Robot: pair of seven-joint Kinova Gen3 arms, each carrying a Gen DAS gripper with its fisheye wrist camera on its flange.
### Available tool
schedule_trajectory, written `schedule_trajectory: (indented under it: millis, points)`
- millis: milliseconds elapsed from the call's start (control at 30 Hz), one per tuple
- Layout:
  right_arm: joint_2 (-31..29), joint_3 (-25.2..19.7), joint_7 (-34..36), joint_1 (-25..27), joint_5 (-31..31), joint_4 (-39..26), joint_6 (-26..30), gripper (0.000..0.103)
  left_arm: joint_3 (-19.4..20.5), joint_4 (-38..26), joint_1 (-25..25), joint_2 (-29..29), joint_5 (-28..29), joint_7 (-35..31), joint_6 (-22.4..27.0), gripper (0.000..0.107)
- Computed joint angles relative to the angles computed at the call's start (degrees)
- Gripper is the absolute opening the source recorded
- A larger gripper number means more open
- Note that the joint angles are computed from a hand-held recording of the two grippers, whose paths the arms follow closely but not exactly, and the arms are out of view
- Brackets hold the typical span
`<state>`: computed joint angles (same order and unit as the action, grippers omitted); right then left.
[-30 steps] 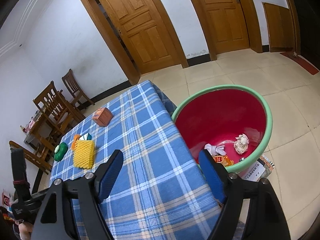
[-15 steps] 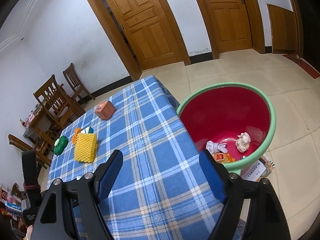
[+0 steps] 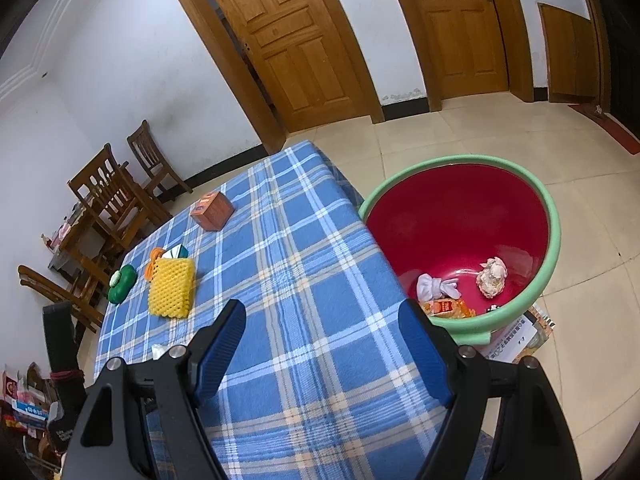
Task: Collect trash
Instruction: 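Grasp the blue plastic clip with the right gripper while the left gripper holds the white bag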
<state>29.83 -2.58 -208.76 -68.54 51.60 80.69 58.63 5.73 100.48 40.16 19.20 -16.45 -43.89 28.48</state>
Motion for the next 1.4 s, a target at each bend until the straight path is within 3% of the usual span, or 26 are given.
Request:
schedule_trajectory:
  millis: [233,500,700,833,1133,1400]
  points:
    - [1.49,-0.26,3.68,0.31,-1.22,-2.49,-1.46,0.081,-3.94,2.69,3.78,-3.93,-8.36,9.27,0.23,0.071]
    - [4.17,0.32,11.05,0.39,-4.85,-6.78,-4.95,0.081,-3.45,6.72,3.28,-7.27,-17.77,21.04,2.93,0.071]
    - [6.68,0.99,17.84,0.48,-9.54,-10.77,-6.98,0.078,-0.57,9.45,-0.16,-8.75,-20.1,24.81,2.61,0.071]
    - [8.38,0.81,23.52,1.4,-13.88,-13.31,-8.82,0.069,0.58,10.81,-1.13,-9.33,-22.18,27.17,2.55,0.071]
    - [11.33,1.97,32.58,2.16,-22.33,-17.57,-10.64,0.064,1.49,13.32,-3.94,-10.11,-22.15,28.46,0.49,0.071]
    - [12.62,2.5,36.9,2.92,-26.62,-19.03,-12.54,0.045,1.53,13.9,-4.35,-10.1,-22.58,28.94,-0.13,0.071]
